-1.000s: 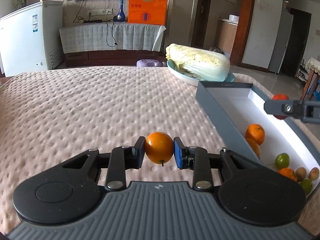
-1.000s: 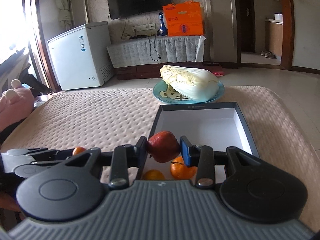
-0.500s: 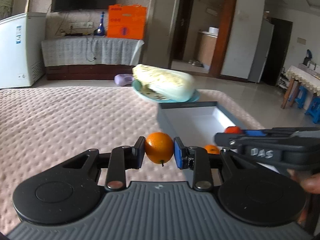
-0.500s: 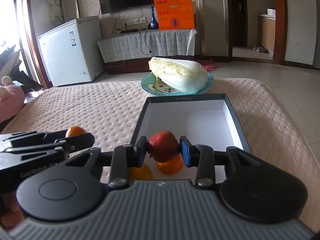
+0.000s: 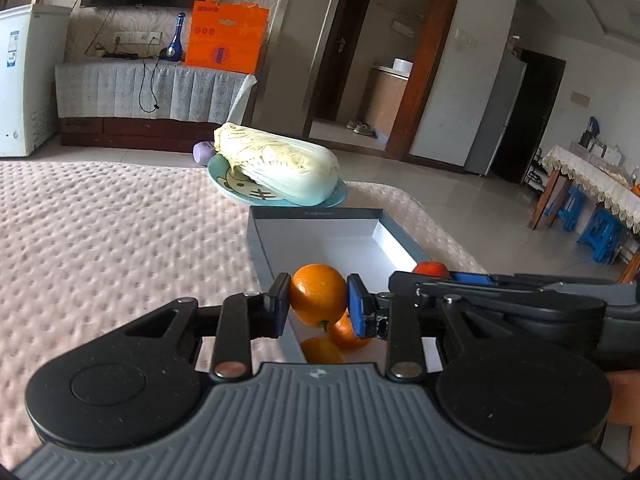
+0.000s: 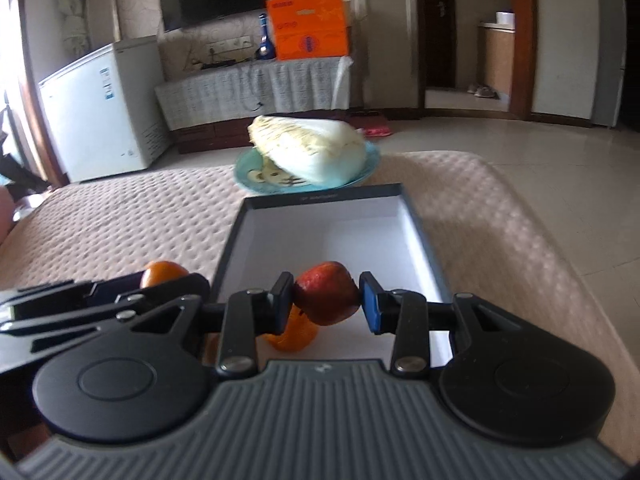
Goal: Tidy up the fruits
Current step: 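Open the left gripper over the box while the right releases the red fruit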
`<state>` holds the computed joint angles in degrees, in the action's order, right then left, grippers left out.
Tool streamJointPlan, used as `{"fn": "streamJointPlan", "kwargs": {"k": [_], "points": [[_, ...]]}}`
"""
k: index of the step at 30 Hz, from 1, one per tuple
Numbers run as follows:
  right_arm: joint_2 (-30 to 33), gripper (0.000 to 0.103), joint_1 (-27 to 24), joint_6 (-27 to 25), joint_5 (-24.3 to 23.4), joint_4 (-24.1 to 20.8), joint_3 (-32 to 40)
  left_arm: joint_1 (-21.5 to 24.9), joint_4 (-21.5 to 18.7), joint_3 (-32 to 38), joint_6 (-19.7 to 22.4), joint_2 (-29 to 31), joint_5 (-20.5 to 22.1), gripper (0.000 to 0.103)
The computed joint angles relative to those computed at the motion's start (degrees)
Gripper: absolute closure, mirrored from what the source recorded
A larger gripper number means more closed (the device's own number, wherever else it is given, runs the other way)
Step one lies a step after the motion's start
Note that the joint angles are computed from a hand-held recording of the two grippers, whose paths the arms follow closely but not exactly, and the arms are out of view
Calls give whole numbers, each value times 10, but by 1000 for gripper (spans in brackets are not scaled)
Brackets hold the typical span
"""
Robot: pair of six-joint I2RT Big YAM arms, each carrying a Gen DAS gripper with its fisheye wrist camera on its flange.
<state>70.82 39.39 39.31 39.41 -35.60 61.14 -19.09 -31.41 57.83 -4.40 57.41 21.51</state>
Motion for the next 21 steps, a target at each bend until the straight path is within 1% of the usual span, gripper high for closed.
{"fn": "streamJointPlan", "kwargs": {"k": [4, 11, 13, 15, 17, 19, 20, 21], "points": [[-9, 64, -4, 14, 5, -6, -7, -11, 2, 6, 3, 11, -3, 68], [-15, 64, -10, 28, 10, 7, -16, -11, -3, 20, -4, 40, -2, 68], [-15, 64, -9, 30, 20, 11, -16, -12, -11, 27, -2, 52, 3, 68], [-16, 64, -10, 33, 25, 15, -18, -14, -19, 30, -1, 62, 19, 68], [-14, 64, -14, 34, 19, 15, -18, -24, -28, 30, 14, 66, 23, 68], [-10, 64, -20, 36, 7, 13, -19, -37, -32, 27, 37, 64, 14, 64], [-9, 64, -25, 34, -6, 12, -20, -44, -33, 25, 49, 61, 6, 52], [-7, 63, -29, 33, -21, 7, -19, -49, -27, 19, 56, 57, -1, 34]]}}
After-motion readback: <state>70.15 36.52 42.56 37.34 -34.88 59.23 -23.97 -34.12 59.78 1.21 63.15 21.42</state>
